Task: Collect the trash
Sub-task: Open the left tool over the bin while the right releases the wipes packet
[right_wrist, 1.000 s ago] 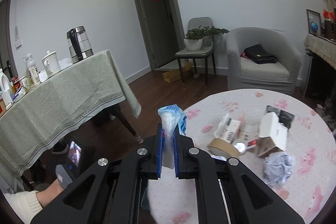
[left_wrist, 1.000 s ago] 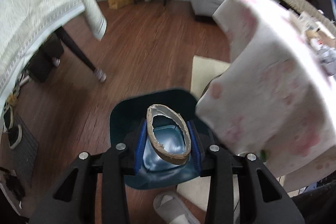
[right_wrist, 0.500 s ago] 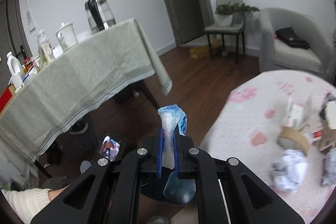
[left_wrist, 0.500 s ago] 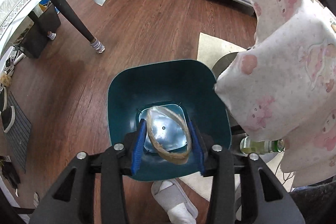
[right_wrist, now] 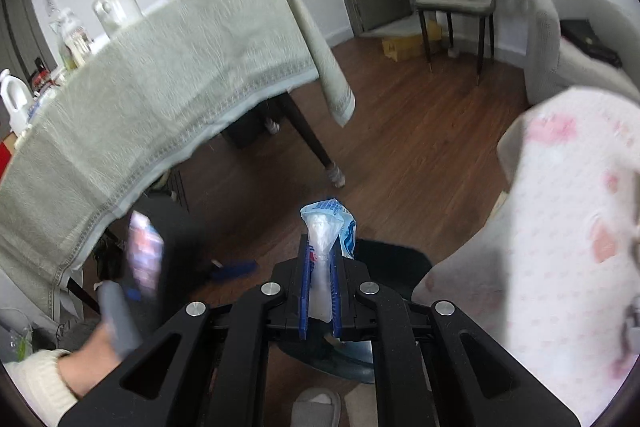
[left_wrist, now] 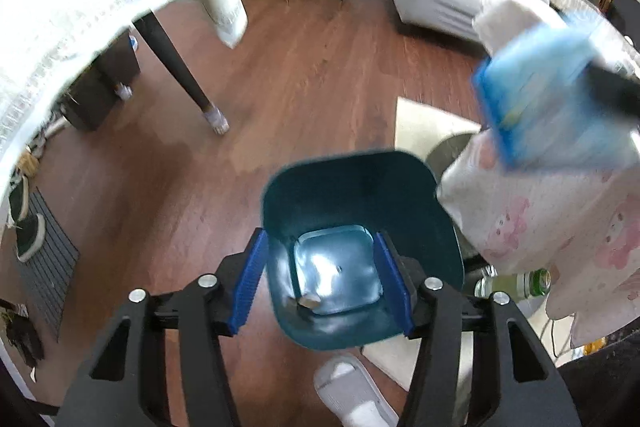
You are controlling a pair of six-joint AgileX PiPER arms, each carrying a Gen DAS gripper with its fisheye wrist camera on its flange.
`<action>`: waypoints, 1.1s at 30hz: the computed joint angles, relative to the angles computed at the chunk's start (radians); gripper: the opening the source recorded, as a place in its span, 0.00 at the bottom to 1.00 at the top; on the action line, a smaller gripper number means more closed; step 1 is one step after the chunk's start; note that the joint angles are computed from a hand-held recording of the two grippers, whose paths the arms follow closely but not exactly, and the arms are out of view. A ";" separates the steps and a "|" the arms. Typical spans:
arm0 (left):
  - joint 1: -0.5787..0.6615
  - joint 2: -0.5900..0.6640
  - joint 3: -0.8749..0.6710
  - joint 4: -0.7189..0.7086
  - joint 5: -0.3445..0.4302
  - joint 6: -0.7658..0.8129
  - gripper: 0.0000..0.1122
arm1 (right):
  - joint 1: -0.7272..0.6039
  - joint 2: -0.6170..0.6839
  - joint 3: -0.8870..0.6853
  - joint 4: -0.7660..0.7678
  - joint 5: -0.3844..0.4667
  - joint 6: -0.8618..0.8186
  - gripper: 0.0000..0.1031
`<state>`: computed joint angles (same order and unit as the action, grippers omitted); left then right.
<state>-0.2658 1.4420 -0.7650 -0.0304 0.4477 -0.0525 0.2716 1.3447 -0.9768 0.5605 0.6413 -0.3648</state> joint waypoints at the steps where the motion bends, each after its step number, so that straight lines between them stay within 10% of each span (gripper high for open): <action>1: 0.013 -0.019 0.004 -0.017 -0.002 0.020 0.49 | 0.011 0.021 -0.003 -0.002 -0.011 0.001 0.08; 17: 0.145 -0.233 0.022 -0.251 0.033 0.259 0.31 | 0.117 0.292 -0.011 -0.029 -0.115 -0.005 0.08; 26: 0.035 -0.353 0.008 -0.116 -0.011 0.098 0.30 | 0.150 0.439 -0.002 -0.145 -0.182 0.094 0.12; 28: 0.009 -0.364 -0.005 -0.074 -0.011 0.041 0.30 | 0.156 0.453 -0.001 -0.153 -0.189 0.104 0.28; 29: 0.009 -0.376 -0.013 -0.096 -0.006 0.052 0.31 | 0.159 0.455 0.003 -0.149 -0.194 0.101 0.62; 30: -0.002 -0.387 -0.018 -0.083 -0.006 0.029 0.31 | 0.162 0.448 0.016 -0.124 -0.209 0.076 0.74; 33: -0.049 -0.406 -0.051 0.013 0.014 -0.091 0.32 | 0.165 0.419 0.031 -0.099 -0.207 0.042 0.74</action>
<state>-0.3146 1.0363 -0.8161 -0.0175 0.4617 -0.1435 0.4366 1.7636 -0.9457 0.4611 0.4338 -0.3224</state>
